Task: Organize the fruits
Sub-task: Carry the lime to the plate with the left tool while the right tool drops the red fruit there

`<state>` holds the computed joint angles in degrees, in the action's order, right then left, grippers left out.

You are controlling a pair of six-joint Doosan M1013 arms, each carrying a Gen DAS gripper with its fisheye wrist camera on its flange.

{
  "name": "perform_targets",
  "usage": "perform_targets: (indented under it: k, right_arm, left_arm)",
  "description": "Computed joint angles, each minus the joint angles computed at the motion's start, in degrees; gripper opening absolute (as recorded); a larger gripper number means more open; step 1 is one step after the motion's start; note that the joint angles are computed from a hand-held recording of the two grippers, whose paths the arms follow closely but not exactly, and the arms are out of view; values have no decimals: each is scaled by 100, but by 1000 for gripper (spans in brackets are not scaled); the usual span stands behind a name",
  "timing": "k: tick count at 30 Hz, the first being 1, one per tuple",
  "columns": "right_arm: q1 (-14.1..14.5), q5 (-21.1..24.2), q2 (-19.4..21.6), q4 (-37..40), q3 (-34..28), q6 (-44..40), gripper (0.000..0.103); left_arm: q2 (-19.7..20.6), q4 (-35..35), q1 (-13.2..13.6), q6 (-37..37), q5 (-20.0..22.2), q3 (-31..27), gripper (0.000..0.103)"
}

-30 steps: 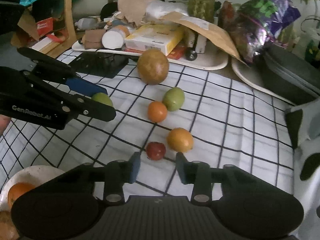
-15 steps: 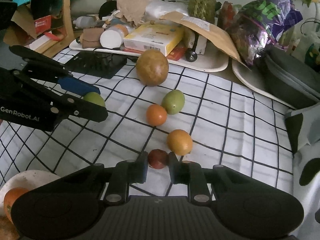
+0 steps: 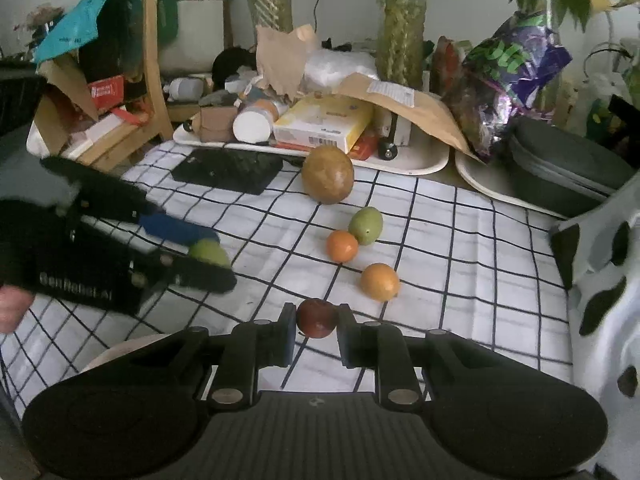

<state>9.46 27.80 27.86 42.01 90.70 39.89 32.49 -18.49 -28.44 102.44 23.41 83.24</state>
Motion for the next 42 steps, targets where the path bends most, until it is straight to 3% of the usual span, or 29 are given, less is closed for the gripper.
perform_targets:
  k: [12, 14, 16, 20, 27, 33, 34, 36, 40, 42]
  right_arm:
    - [-9, -114, -343, 568, 463, -369, 22]
    - [-6, -137, -373, 592, 504, -358, 22]
    - [-6, -154, -401, 617, 539, -323, 22]
    - [-6, -140, -442, 708, 589, -304, 22]
    - [37, 20, -481, 730, 625, -221, 22]
    - [118, 149, -448, 506, 589, -96, 23]
    - [130, 131, -443, 494, 590, -111, 25]
    - [143, 112, -436, 450, 585, -89, 51]
    - [124, -13, -510, 719, 702, -328, 65]
    - [127, -101, -568, 795, 788, -392, 78]
  left_arm:
    - [-170, -597, -141, 207, 64, 339, 38]
    - [-198, -649, -153, 198, 21, 384, 48]
    - [-254, -75, -210, -406, -116, 452, 68]
    - [-369, 945, -260, -1527, -263, 567, 69]
    - [-624, 3184, -274, -4266, -371, 852, 69]
    - [-731, 3275, -263, -4546, -380, 998, 69]
    - [-741, 3275, -270, -4538, -382, 1014, 69]
    - [-759, 3281, -289, -4509, -385, 1041, 69]
    - [-804, 3427, -340, -4577, -445, 1116, 69]
    - [-837, 3587, -375, -4680, -475, 1162, 69]
